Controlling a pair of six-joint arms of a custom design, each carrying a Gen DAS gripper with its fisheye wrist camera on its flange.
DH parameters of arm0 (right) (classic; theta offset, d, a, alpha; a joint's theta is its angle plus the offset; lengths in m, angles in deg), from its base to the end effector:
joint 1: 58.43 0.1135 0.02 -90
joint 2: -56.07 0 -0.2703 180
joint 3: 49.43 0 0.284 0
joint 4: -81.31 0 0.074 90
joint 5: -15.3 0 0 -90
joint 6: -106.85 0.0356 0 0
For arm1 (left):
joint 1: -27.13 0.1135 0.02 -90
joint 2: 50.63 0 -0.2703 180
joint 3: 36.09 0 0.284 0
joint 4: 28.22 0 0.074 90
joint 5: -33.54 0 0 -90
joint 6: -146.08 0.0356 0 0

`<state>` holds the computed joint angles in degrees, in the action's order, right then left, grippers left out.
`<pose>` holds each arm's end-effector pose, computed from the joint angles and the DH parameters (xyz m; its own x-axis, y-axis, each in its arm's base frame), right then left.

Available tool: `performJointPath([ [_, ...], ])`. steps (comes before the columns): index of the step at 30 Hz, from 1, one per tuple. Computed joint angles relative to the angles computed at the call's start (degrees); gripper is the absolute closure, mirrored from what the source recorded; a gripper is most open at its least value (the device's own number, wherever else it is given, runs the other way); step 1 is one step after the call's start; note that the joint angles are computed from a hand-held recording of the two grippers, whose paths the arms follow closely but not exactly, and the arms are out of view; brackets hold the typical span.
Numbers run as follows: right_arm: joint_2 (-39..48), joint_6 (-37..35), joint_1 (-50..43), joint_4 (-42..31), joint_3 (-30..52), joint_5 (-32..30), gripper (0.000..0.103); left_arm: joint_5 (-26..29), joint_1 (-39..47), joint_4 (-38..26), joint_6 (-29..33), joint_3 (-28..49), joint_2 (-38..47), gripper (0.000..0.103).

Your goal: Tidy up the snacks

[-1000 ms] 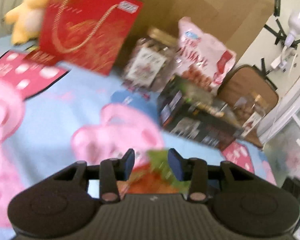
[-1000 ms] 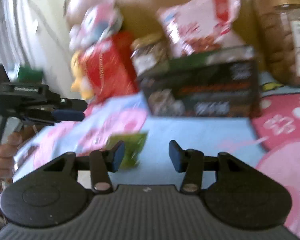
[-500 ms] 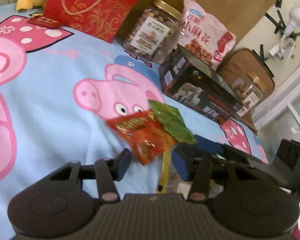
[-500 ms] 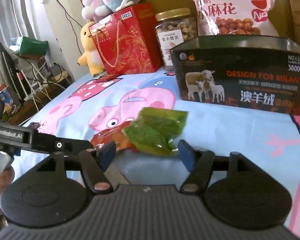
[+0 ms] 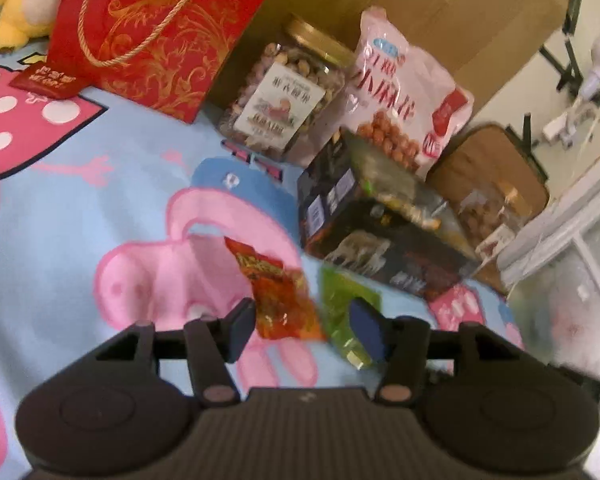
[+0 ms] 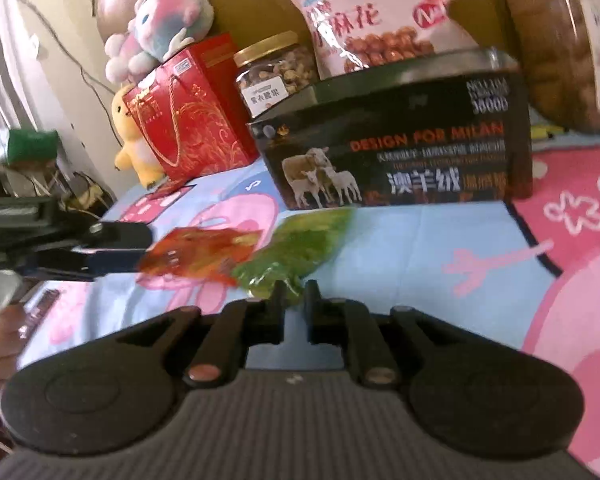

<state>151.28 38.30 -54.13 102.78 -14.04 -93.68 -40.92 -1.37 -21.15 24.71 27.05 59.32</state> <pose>0.2701 0.0319 0.0704 -0.6948 0.2945 -0.6561 -0.0765 0.8769 0.4746 0.3381 -0.1944 0.0913 -0.8133 -0.1291 -0.5674 0.2546 0.7978 -0.5465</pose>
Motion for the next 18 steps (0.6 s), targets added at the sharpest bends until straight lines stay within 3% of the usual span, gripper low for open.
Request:
performJointPath([
  [4, 0.9, 1.7, -0.8, 1.0, 0.2, -3.6, 0.079, -1.2, 0.2, 1.2, -0.5, -0.8, -0.5, 0.05],
  [7, 2.2, 3.2, -1.1, 1.5, 1.0, -4.9, 0.079, -2.2, 0.6, 1.1, -1.0, -2.5, -1.1, 0.05],
  [9, 2.6, 3.7, -1.8, 1.7, 1.3, -5.5, 0.083, -3.3, 1.6, 3.8, -2.6, -5.9, -2.9, 0.05],
  [10, 2.7, 3.9, -2.0, 1.6, 1.2, -5.9, 0.096, -3.4, 2.4, 5.0, -3.7, -7.7, -4.0, 0.05],
  [13, 2.0, 5.2, -3.6, 3.1, -0.1, -8.8, 0.097, -2.6, 4.0, 5.5, -5.6, -9.9, -5.6, 0.05],
  [18, 1.6, 13.7, -8.8, 8.4, -4.6, -19.4, 0.097, 2.5, 0.4, 3.1, -3.3, -6.7, -4.4, 0.049],
])
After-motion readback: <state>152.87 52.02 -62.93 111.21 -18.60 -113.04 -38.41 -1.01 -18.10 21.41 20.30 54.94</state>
